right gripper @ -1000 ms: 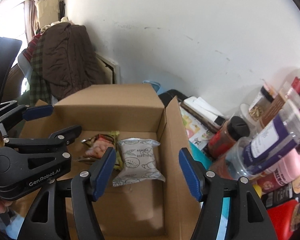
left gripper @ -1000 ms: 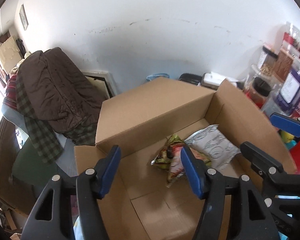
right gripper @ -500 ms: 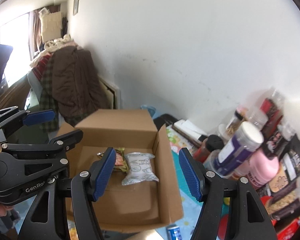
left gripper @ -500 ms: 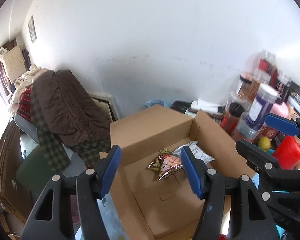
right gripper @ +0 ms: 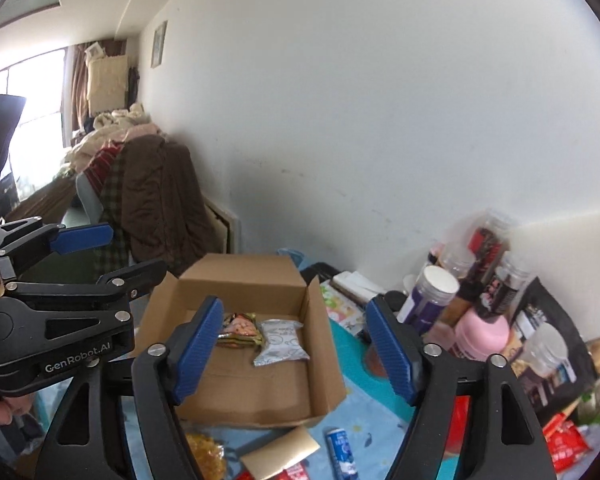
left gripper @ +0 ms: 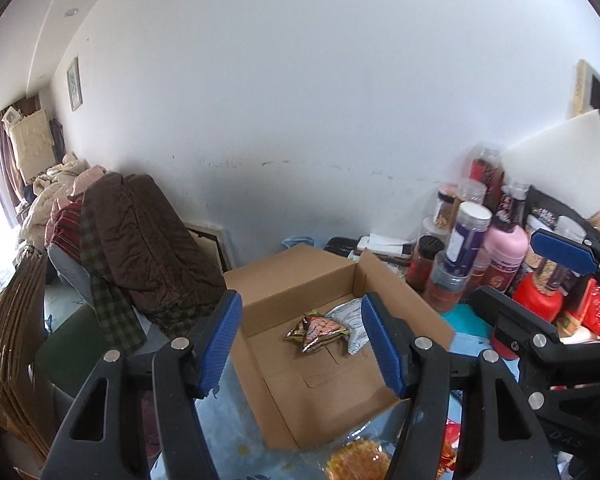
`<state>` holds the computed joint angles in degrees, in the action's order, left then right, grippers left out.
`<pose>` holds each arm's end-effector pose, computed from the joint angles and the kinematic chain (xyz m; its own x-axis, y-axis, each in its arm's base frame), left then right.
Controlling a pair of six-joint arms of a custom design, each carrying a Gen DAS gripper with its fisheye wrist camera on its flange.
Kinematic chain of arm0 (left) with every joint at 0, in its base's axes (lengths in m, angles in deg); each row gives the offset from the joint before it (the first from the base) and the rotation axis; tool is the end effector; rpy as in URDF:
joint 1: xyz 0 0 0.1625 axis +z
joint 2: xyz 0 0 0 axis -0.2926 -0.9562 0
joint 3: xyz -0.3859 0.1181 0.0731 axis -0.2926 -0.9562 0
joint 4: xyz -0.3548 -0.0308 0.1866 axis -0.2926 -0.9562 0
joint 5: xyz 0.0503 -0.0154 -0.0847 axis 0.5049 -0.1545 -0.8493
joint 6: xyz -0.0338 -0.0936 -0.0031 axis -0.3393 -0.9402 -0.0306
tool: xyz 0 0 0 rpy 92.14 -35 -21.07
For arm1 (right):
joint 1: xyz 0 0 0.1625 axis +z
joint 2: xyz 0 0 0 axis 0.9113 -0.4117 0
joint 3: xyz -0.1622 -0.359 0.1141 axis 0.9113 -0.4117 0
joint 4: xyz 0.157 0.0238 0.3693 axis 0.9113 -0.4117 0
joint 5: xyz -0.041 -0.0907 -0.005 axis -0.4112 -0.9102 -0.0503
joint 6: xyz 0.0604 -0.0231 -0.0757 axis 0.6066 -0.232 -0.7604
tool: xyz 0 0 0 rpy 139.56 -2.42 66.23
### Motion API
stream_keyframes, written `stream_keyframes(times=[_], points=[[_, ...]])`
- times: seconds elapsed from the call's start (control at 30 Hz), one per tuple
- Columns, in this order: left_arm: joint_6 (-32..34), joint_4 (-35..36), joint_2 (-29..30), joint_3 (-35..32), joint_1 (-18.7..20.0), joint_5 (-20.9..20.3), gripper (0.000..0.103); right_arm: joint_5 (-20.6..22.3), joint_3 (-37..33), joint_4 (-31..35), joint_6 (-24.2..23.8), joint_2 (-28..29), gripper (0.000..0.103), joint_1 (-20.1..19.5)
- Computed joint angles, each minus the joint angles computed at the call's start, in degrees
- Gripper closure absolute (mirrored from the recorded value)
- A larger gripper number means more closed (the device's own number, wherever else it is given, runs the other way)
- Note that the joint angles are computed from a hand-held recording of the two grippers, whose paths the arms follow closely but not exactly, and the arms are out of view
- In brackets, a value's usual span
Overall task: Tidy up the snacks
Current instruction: 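Move both tools back from the box toward the remaining snacks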
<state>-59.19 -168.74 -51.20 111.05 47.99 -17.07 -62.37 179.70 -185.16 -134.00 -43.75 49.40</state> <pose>-0.4090 -0.5137 0.2856 -0.6564 -0.2391 -0.7155 0.5209 0.5424 -0.6591 0.3668 -0.5571 0.3203 -0.4724 -0.5455 0.6923 -0.8797 0.3401 -0.3324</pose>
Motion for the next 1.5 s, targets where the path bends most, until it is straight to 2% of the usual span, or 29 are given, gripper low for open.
stream_keyframes(times=[0.03,0.13,0.17,0.23,0.37,0.43,0.7,0.93,1.13,1.2,1.5], points=[[-1.19,1.04,-0.51,0.56,-0.75,0.3,0.041,0.0,0.98,-0.54,0.01,-0.86,0.028,0.22],[-4.15,3.52,-1.59,1.96,-2.44,1.15,0.025,0.26,3.84,-1.83,0.23,-3.33,0.024,0.75],[-5.56,4.68,-2.05,2.65,-3.15,1.75,0.024,0.43,4.78,-2.32,0.24,-4.07,0.024,0.88],[-8.15,7.26,-2.85,3.64,-4.45,2.12,0.024,0.47,6.83,-3.7,0.16,-5.49,0.022,1.1],[-9.65,7.78,-3.86,5.75,-6.34,1.33,0.024,0.62,10.67,-5.61,0.4,-8.26,0.021,1.15],[-10.97,8.66,-4.02,6.46,-7.18,1.36,0.024,0.77,12.51,-6.41,0.72,-9.65,0.017,1.09],[-14.08,9.53,-4.9,10.52,-10.54,0.64,0.02,1.62,19.99,-9.33,1.89,-15.38,0.017,0.02],[-13.42,6.08,-4.62,14.09,-12.51,-2.08,0.02,2.16,26.38,-11.89,3.09,-19.59,0.017,-1.63],[-11.16,0.35,-4.31,17.63,-13.69,-5.18,0.02,1.48,31.42,-13.98,4.25,-22.81,0.017,-3.05],[-10.04,-2.83,-4.39,19.17,-13.74,-7.03,0.02,1.14,32.71,-14.13,4.69,-23.68,0.017,-3.62],[-9.28,-7.27,-3.81,23.01,-13.33,-12.53,0.02,-0.83,37.08,-14.7,4.26,-25.49,0.017,-6.19]])
